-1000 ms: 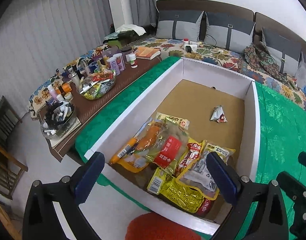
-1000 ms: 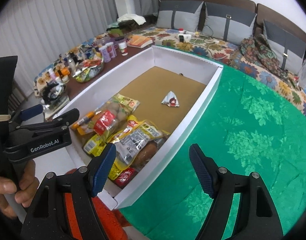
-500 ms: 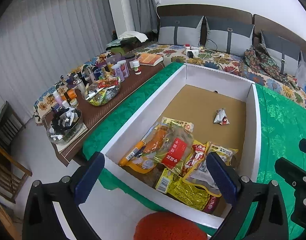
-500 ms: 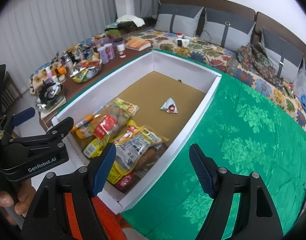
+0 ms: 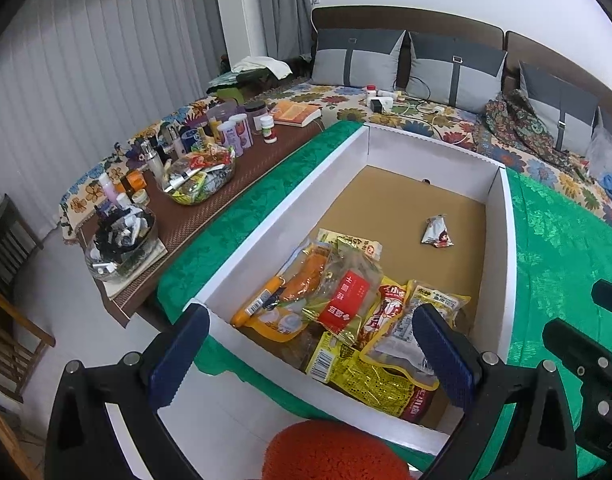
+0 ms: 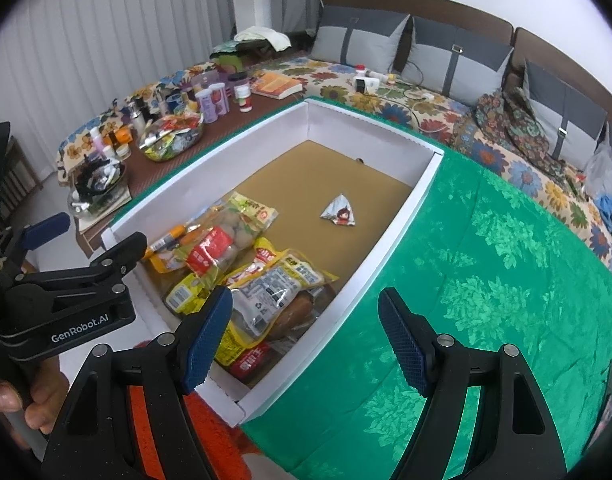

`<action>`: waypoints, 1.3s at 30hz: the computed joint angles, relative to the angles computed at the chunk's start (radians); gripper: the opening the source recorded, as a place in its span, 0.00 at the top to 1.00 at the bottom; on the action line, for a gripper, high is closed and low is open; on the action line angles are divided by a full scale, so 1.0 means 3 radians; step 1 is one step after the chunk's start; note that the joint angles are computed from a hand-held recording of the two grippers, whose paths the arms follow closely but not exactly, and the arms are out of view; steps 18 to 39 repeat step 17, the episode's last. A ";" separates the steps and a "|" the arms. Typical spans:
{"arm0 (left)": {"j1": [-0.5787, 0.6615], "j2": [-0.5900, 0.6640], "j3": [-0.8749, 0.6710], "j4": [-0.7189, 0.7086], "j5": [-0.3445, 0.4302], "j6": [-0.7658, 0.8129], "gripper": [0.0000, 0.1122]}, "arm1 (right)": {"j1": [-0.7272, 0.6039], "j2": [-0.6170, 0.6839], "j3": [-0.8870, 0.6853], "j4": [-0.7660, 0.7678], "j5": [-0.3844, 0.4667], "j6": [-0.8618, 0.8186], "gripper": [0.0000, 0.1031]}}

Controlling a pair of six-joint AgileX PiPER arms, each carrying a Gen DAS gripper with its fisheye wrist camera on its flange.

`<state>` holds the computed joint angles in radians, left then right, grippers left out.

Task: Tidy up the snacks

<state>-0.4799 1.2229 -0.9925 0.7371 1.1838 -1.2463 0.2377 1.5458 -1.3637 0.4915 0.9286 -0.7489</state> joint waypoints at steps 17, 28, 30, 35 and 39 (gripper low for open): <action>0.0101 -0.0004 0.0006 -0.0114 -0.0176 0.0126 0.10 | 0.0024 0.0014 0.0047 -0.0009 -0.0015 -0.0049 0.24; 0.0101 -0.0004 0.0006 -0.0114 -0.0176 0.0126 0.10 | 0.0024 0.0014 0.0047 -0.0009 -0.0015 -0.0049 0.24; 0.0101 -0.0004 0.0006 -0.0114 -0.0176 0.0126 0.10 | 0.0024 0.0014 0.0047 -0.0009 -0.0015 -0.0049 0.24; 0.0101 -0.0004 0.0006 -0.0114 -0.0176 0.0126 0.10 | 0.0024 0.0014 0.0047 -0.0009 -0.0015 -0.0049 0.24; 0.0101 -0.0004 0.0006 -0.0114 -0.0176 0.0126 0.10 | 0.0024 0.0014 0.0047 -0.0009 -0.0015 -0.0049 0.24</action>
